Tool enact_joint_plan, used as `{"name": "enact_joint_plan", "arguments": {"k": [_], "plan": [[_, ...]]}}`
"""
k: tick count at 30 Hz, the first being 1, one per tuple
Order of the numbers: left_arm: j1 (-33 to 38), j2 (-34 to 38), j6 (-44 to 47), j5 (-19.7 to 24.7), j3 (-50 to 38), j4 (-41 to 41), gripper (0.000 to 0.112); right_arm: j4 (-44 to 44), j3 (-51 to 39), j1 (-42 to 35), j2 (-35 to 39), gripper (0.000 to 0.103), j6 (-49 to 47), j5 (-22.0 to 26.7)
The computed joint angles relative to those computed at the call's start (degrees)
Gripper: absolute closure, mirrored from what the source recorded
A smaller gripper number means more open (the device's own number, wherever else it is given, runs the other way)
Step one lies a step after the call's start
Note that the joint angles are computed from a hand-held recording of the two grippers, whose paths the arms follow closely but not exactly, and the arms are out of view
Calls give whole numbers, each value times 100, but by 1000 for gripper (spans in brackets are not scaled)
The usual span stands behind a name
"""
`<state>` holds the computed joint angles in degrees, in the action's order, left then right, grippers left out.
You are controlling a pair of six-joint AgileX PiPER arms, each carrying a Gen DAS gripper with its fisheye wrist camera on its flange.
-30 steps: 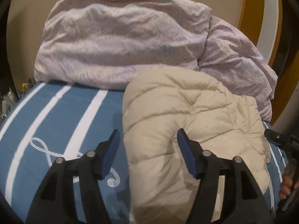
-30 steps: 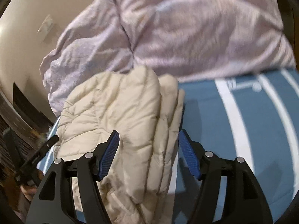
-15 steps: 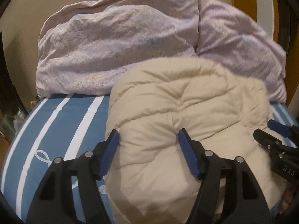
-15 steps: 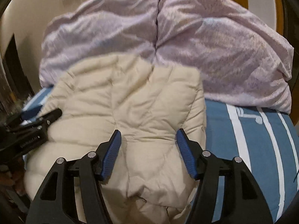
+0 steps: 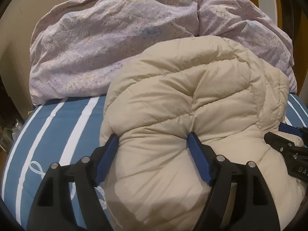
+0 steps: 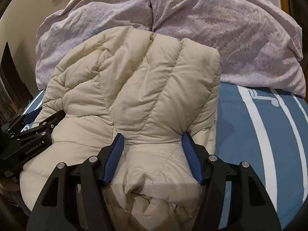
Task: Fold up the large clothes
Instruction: 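Press both open tools onto the folded beige jacket to flatten it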
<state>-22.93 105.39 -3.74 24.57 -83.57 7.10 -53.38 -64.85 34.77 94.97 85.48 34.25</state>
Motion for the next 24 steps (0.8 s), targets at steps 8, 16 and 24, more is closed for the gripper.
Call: {"name": "enact_joint_plan", "arguments": {"k": [8, 16, 24], "plan": [[65, 204, 322, 92, -185, -431, 35, -70, 106, -74, 8, 39, 196, -179], [89, 297, 412, 266, -352, -535, 34, -121, 121, -81, 14, 39, 272, -186], [48, 355, 229, 357, -448, -303, 31, 34, 195, -184, -53, 39, 126, -357]]}}
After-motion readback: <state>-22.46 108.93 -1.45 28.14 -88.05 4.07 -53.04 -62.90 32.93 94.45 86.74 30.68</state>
